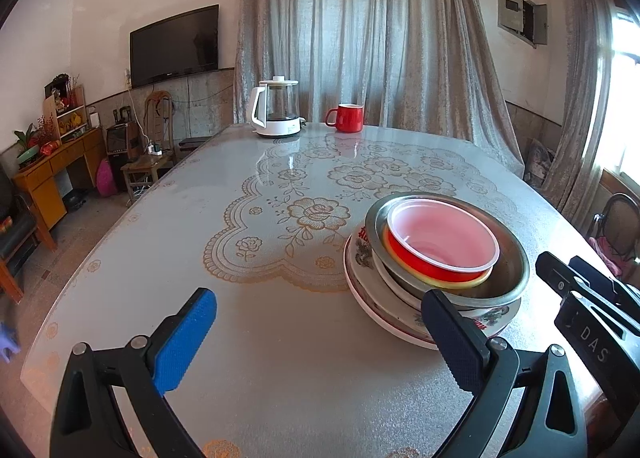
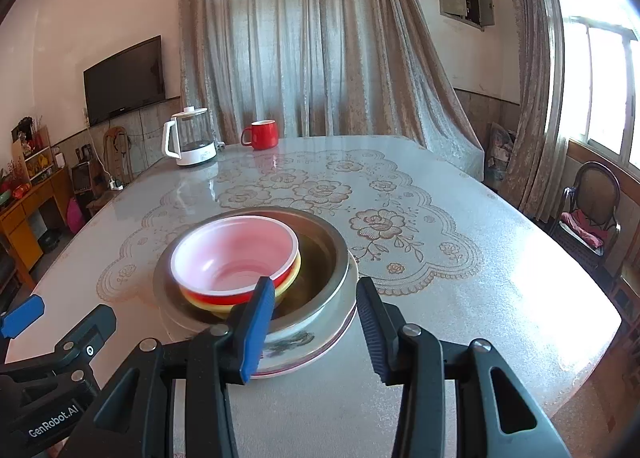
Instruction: Organize plates and bowls
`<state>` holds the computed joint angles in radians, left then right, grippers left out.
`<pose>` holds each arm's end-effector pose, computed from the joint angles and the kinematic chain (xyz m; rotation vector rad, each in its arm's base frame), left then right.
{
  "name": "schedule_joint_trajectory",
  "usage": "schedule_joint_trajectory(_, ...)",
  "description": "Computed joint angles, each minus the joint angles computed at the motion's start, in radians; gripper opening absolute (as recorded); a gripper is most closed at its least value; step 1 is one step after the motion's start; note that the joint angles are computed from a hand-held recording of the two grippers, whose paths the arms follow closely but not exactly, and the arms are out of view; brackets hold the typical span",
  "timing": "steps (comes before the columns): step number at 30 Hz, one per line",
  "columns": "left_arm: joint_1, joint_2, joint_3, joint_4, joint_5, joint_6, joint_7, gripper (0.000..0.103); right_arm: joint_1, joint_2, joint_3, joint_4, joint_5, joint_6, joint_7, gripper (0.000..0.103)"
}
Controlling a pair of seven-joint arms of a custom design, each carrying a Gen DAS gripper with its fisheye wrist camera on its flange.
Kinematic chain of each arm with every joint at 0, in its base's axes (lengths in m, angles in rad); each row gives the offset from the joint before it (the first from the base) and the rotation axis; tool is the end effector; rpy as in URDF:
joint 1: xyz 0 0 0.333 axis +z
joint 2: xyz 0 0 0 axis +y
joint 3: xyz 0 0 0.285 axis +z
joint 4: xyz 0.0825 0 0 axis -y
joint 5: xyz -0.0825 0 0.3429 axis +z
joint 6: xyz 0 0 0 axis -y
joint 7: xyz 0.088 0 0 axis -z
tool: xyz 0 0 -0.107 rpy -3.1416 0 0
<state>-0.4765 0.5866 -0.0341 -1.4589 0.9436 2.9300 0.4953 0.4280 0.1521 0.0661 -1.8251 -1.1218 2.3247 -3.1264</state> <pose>0.5848 -0.3801 0.4194 -1.4505 1.8909 -1.0418 0.5327 0.2666 0.4811 -1.3056 2.0203 -1.0579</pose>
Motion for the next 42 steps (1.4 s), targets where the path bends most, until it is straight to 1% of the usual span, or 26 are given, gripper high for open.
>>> schedule_joint_trajectory(2, 0.002, -0.002, 0.0, -0.005, -0.004, 0.01, -0.002, 0.103, 0.0, 0.001, 0.0, 0.001, 0.001, 0.001, 0.0, 0.043)
schedule_joint_trajectory(5, -0.014, -0.012, 0.023, -0.014, 0.026, 0.021, -0.036, 0.103, -0.001, 0.001, -0.001, -0.001, 0.001, 0.007, -0.002, 0.043)
schedule_joint_trajectory(6, -0.013, -0.01, 0.022, -0.011, 0.03, 0.02, -0.038, 0.103, -0.001, 0.0, -0.001, -0.002, 0.002, 0.008, -0.005, 0.043)
schedule_joint_trajectory(11, 0.005, -0.005, -0.003, -0.011, 0.015, 0.022, -0.007, 0.103, 0.0, 0.0, 0.0, -0.005, 0.004, 0.014, -0.01, 0.043)
schedule_joint_trajectory(14, -0.001, -0.004, 0.004, -0.012, 0.02, 0.025, -0.008, 0.103, 0.0, 0.0, 0.0, -0.006, 0.001, 0.012, -0.008, 0.043)
schedule_joint_trajectory(18, 0.001, -0.004, -0.001, -0.014, 0.011, 0.032, 0.005, 0.103, -0.001, -0.001, 0.0, -0.008, 0.006, 0.013, -0.005, 0.043)
schedule_joint_trajectory(23, 0.021, 0.005, -0.028, -0.01, -0.038, 0.036, 0.056, 0.103, -0.001, 0.0, 0.0, -0.01, 0.009, 0.011, -0.003, 0.043)
schedule_joint_trajectory(35, 0.011, 0.007, -0.018, -0.01, -0.072, 0.037, 0.084, 0.103, -0.003, -0.001, 0.0, -0.016, 0.02, 0.015, -0.003, 0.043)
schedule_joint_trajectory(42, 0.022, 0.012, -0.036, -0.008, -0.096, 0.029, 0.122, 0.103, -0.004, 0.003, -0.001, -0.018, 0.026, 0.017, -0.004, 0.043)
